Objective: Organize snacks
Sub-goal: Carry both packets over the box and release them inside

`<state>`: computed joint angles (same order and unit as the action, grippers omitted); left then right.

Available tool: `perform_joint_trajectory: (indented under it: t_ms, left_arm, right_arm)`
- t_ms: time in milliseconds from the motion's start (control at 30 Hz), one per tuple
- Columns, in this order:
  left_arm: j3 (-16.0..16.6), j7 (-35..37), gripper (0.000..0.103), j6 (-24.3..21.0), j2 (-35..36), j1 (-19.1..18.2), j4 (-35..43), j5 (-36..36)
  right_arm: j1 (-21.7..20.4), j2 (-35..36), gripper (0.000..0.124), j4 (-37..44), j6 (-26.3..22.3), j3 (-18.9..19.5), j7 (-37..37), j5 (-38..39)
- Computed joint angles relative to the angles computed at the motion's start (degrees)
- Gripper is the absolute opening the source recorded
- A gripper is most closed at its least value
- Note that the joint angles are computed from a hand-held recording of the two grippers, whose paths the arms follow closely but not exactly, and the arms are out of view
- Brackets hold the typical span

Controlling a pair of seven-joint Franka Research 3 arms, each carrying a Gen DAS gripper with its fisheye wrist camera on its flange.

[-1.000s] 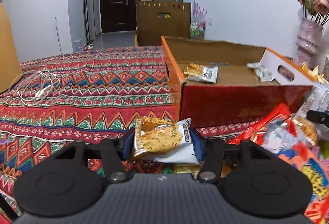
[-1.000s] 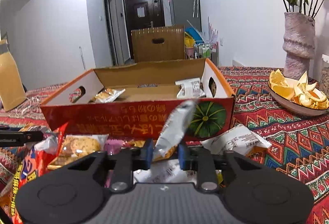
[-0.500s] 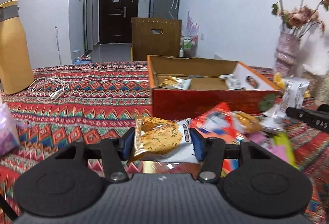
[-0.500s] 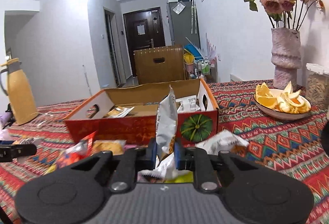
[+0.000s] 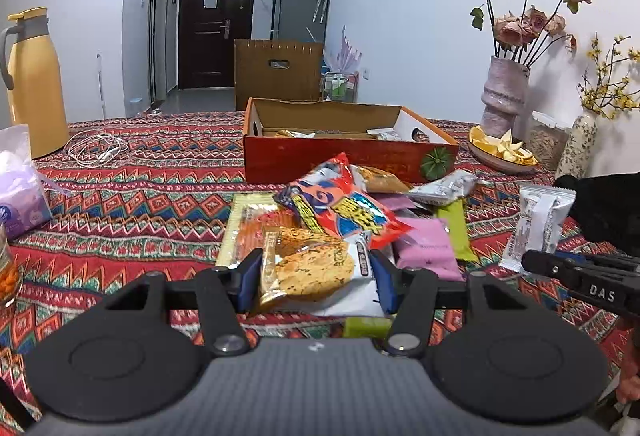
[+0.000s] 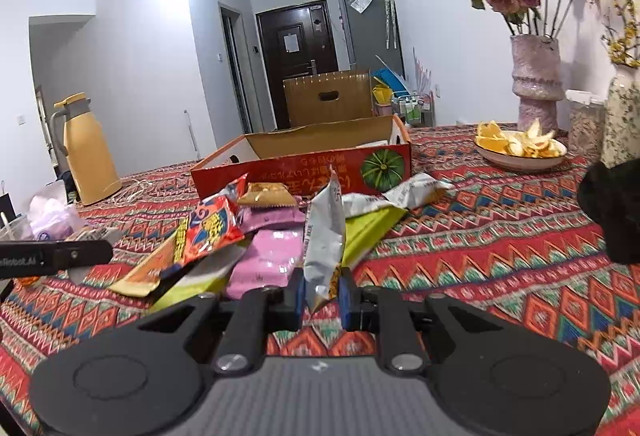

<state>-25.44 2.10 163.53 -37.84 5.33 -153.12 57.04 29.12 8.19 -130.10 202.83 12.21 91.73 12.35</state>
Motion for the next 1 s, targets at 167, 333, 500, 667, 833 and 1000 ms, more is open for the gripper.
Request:
perform_joint_trajectory:
  t_ms: [167,333,500,667,833,1000]
  left_arm:
    - [-0.60,-0.72,0.056,-0.78,-0.72,-1.53,-0.13,-0.84]
    - [-0.83,-0.59,0.056,-0.22,0.10,-0.73,1.43,0.27]
    - [0.46,-0.12,0.056,3.54,3.38,2.08,4.31,3.47]
    - [-0.61,-2.39,0.056,8.35,10.19,8.98,11.60,10.79]
    - [-0.28,-6.92,0.057,7.61,19.55,12.64,21.79,21.59]
    - [4.84,1.17,0.057,8.91,32.36,11.23,33.38,18.75]
  right_arm:
    - [-1.92,-3.21,0.016,-4.50,1.64,0.64,4.96,-5.10]
    - [-2.82,-3.63,0.016,-4.86,1.97,0.09,9.26,-10.42]
    - [-5.29,-1.54,0.016,-1.21,0.35,0.55,13.10,-17.02]
    - [-9.77,3.36,0.016,7.28,-2.35,3.06,15.96,-25.00]
    - [-18.64,10.82,0.016,19.36,-6.58,11.59,16.24,-32.07]
    - [-18.19,21.09,0.016,36.05,-13.18,13.47,7.48,-32.35]
